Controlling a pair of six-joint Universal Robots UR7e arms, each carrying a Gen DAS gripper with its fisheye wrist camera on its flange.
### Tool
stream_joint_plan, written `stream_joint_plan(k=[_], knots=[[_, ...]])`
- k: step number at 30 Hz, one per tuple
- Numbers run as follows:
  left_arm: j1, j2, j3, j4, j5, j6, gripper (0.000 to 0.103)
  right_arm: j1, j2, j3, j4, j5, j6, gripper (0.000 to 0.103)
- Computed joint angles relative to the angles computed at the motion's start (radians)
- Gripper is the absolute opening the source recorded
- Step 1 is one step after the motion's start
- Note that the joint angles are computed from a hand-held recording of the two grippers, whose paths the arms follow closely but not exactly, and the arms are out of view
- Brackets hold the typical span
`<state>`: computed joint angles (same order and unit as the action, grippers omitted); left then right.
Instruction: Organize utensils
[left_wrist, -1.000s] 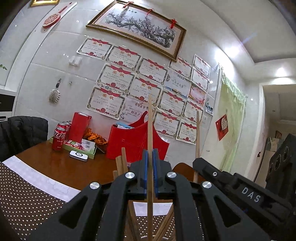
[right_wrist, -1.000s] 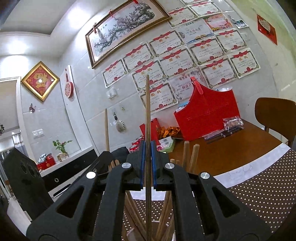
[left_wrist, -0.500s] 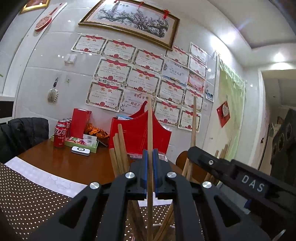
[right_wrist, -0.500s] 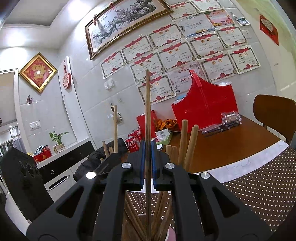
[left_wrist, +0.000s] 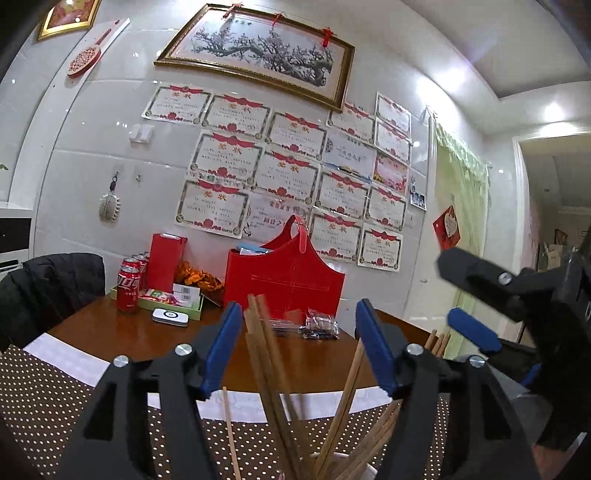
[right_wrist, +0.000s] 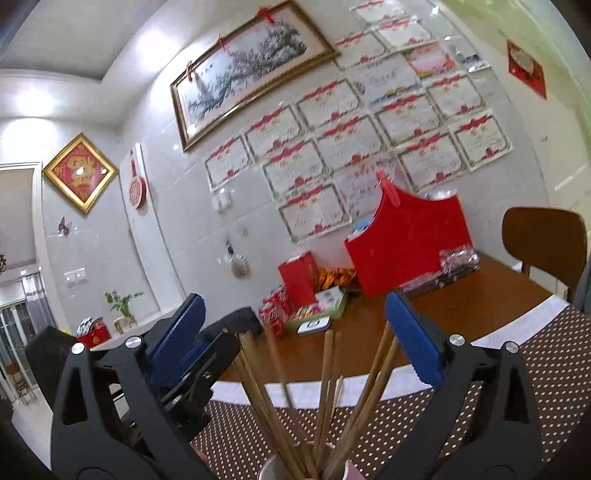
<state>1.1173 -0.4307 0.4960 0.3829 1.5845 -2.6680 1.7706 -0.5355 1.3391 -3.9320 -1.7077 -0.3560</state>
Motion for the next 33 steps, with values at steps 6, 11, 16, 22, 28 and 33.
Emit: stream_joint_plan(k=[6,11,16,22,28,33], knots=[[-0.035,-0.013,-0.011,0.042,-0.093,0.034,0.082,0.019,-0.019,0.003,-0.004,-0.071,0.017,0.097],[-0.08,-0.086,0.087,0.077,-0.23,0.037,0.084,0.044,-0.051,0.035,0.036,-0.152,0.038,0.097],[-0.129,-0.238,0.302,0.015,-0.377,0.065,0.084,0.091,-0.109,0.133,0.063,-0.276,0.064,0.097],[-0.187,-0.441,0.552,-0.015,-0.481,0.011,0.084,0.182,-0.175,0.269,0.106,-0.453,0.058,0.097],[-0.242,-0.62,0.769,-0.038,-0.578,-0.024,0.084,0.292,-0.19,0.366,0.086,-0.627,0.036,0.097],[-0.302,-0.767,0.956,-0.098,-0.663,-0.007,0.084,0.376,-0.168,0.411,0.015,-0.742,0.006,0.097]])
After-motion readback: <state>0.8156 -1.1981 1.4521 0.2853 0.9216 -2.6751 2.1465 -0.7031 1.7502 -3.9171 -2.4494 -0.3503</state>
